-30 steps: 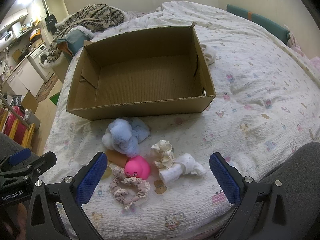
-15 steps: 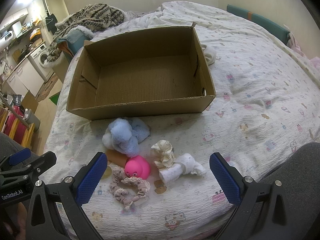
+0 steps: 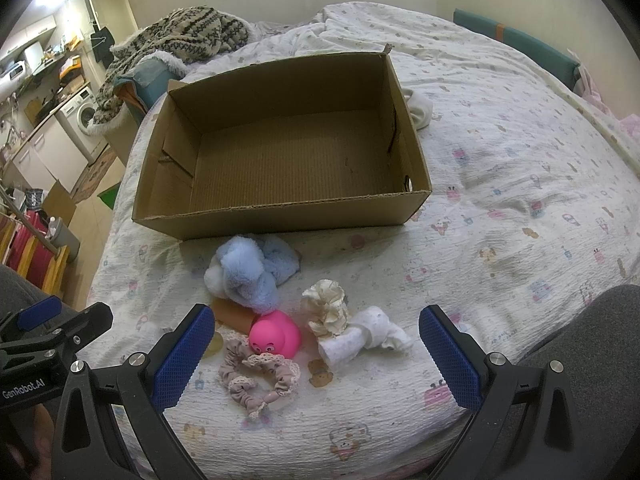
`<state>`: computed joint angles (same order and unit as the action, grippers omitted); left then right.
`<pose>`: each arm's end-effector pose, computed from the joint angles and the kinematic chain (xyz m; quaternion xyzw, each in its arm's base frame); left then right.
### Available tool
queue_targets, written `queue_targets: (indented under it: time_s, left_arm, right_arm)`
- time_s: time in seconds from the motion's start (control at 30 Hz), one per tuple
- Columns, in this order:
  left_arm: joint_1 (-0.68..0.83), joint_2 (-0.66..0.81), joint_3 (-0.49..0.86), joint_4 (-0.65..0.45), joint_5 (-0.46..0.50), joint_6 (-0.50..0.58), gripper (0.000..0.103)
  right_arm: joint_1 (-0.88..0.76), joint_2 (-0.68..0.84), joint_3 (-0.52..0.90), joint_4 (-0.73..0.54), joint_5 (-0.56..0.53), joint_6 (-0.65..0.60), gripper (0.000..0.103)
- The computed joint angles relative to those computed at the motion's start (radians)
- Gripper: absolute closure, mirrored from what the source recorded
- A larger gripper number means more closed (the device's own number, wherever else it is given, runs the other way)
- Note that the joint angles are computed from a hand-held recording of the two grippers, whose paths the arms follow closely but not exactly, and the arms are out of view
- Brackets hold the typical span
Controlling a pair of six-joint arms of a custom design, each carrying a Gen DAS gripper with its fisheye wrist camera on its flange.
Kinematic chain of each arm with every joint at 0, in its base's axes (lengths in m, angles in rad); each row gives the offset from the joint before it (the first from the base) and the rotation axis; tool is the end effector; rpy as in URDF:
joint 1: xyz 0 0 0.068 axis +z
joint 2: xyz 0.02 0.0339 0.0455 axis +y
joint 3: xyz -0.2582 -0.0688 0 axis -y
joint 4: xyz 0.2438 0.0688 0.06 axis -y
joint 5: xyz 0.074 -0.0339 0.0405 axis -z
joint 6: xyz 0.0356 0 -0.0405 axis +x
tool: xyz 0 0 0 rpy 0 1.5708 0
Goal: Organize soft objects
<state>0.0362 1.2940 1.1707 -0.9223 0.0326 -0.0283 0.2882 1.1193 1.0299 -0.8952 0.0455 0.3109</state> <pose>0.2536 0.0080 0.2966 -0.0269 0.9652 -0.0147 0.2596 0.2077 0.0599 0.2925 0.0174 0.9570 0.0644 0.2824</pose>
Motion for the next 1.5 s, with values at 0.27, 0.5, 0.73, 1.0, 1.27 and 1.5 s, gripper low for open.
queue_targets:
  time_s: [0.27, 0.5, 0.73, 1.0, 1.27, 1.5]
  left_arm:
    - [0.002, 0.003, 0.004, -0.004, 0.002, 0.001, 0.000]
    - [-0.007, -0.012, -0.043, 0.018, 0.000, -0.008, 0.000]
    - [0.026, 0.022, 0.002, -0.017, 0.022, -0.021, 0.000]
    - [0.092, 0.069, 0.049, -0.061, 0.065, -0.047, 0.000]
    - [0.116, 0.099, 0.074, -0.081, 0.092, -0.051, 0.000]
    - [0.125, 0.111, 0.080, -0.082, 0.106, -0.048, 0.000]
  right_arm:
    - [-0.005, 0.000, 0.000, -0.002, -0.004, -0.004, 0.000]
    - [-0.004, -0.002, -0.011, -0.001, -0.014, 0.004, 0.000]
    - [-0.136, 0.092, 0.057, -0.115, -0.292, 0.048, 0.000]
    - [-0.115, 0.245, 0.036, -0.157, -0.487, 0.135, 0.006]
    - [0.067, 0.432, 0.099, -0.103, -0.319, 0.182, 0.016]
    - [0.226, 0.533, 0.136, -0.068, -0.149, 0.193, 0.063]
